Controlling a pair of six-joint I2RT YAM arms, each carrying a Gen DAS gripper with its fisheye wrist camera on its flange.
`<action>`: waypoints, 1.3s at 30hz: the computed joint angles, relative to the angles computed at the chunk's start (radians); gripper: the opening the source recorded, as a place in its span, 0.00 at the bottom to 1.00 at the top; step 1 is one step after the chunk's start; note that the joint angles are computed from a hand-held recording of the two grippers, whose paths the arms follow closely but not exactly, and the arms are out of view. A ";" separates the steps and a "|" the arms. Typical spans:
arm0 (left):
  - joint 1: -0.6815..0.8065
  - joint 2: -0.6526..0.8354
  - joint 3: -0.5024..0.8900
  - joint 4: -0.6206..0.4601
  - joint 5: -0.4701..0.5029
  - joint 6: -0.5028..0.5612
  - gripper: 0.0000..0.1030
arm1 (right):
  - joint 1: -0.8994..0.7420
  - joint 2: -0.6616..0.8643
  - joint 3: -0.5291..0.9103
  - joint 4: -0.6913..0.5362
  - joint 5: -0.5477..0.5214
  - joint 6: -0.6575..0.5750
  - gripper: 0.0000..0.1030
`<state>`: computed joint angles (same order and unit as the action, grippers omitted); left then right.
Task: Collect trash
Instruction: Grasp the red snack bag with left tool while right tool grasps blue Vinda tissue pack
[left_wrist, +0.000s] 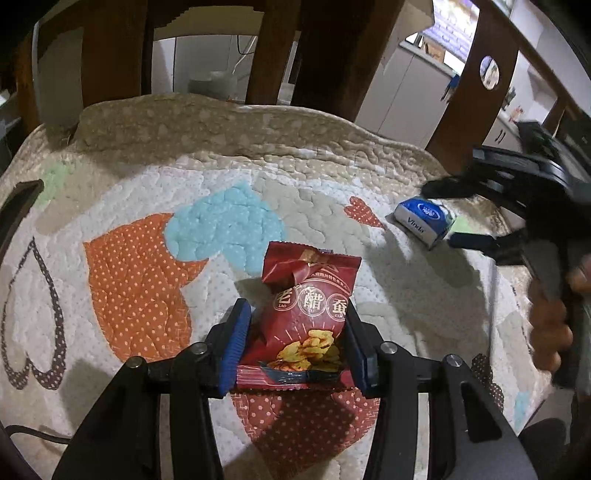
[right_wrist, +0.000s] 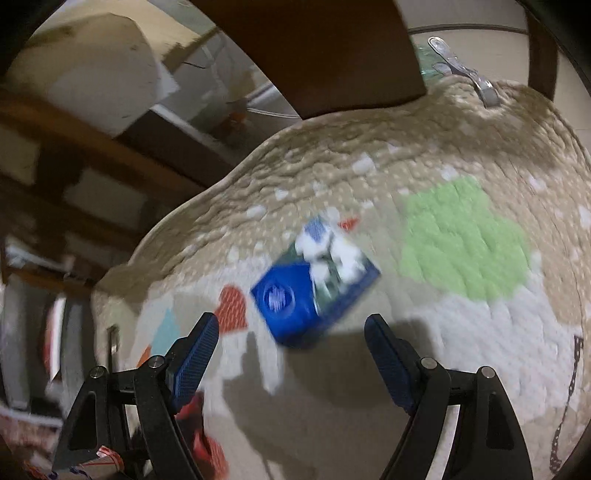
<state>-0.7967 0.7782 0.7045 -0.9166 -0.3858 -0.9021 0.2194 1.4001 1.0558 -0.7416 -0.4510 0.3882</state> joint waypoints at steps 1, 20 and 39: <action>0.002 -0.009 -0.005 0.006 0.002 0.004 0.46 | 0.032 0.034 0.037 -0.007 0.052 0.026 0.82; -0.023 -0.090 -0.055 0.035 -0.033 -0.019 0.35 | 0.209 0.079 0.135 -0.153 0.391 0.021 0.54; -0.467 0.027 0.219 -0.388 -0.226 -0.490 0.35 | -0.731 -0.583 -0.235 -0.525 -0.116 -0.846 0.55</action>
<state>-1.2637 0.8056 0.9240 -1.3045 -0.6115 -1.3924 -0.5116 0.8171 0.8209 -1.2667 -0.5672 -0.4575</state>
